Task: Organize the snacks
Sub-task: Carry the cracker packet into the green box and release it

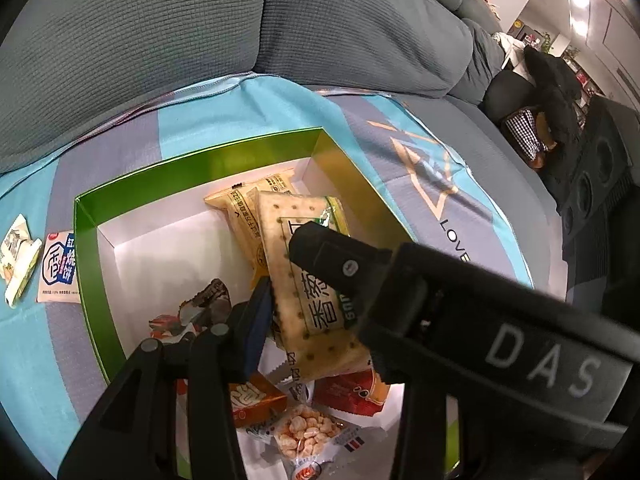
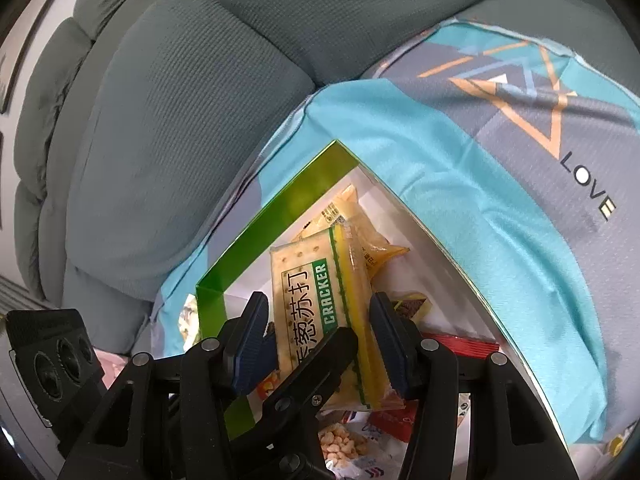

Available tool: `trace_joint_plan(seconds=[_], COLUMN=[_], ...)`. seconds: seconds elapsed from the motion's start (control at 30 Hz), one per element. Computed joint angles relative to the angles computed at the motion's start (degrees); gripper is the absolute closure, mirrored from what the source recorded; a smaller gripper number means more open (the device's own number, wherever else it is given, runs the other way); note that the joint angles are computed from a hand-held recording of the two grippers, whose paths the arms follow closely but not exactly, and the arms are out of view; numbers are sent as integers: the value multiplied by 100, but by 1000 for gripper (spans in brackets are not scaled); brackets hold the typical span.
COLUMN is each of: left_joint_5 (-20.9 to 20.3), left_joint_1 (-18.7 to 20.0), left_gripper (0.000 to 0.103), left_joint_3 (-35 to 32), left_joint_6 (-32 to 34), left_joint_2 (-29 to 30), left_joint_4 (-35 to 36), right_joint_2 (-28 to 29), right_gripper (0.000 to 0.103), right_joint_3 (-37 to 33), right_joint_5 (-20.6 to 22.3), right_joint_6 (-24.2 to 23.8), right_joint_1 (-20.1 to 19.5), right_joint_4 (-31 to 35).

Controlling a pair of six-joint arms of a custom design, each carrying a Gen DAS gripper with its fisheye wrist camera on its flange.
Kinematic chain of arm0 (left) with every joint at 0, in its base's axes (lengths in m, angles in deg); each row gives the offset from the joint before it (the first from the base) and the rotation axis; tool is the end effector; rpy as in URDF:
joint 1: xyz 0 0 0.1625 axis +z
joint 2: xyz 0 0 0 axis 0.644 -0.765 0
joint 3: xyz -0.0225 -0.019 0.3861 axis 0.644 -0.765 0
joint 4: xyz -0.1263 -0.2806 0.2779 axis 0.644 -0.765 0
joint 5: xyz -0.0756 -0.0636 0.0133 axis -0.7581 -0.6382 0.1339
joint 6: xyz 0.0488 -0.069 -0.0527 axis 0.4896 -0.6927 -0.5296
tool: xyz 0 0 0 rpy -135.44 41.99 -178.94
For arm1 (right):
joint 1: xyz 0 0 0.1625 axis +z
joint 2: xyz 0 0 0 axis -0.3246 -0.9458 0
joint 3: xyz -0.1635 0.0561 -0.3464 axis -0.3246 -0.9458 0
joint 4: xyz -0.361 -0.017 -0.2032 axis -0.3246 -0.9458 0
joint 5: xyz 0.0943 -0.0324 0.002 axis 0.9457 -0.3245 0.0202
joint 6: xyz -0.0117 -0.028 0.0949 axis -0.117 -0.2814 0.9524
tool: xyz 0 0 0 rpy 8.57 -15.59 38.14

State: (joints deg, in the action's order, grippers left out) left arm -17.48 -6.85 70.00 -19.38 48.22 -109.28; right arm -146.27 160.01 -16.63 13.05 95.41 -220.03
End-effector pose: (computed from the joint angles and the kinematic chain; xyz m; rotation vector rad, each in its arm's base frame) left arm -0.3259 -0.4500 -0.0562 0.2036 2.5926 -0.7382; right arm 0.0240 -0.4781 0.2216 0.1445 -2.9653 0.6431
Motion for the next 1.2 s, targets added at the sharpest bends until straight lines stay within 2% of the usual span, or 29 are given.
trace_joint_plan(seconds=[0.37,0.67,0.9,1.1,1.2], left_joint_5=[-164,-348,-349,-300,-138], left_joint_1=[81,155,177,139,7], left_gripper=[61,49,39,37,37], left_joint_3=[5,53,141,178,238], left_joint_6=[-124,-270,-419,-497,-551], left_joint_2=[49,65,4,-55,-158], left_joint_4=[-123,-237,-227,-125,66], right_joint_2=[40,112,189,245,250], right_gripper=[47,47,47,47,47], right_joint_3=[-24,2,-9,-35,23], right_joint_5=[-25,-385,-550,-603,-742], right_joint_6=[105,215,215,168,91], right_joint_1=[-42,35,105,127,190], right_joint_4=[-1,-243,-391,-442,-635])
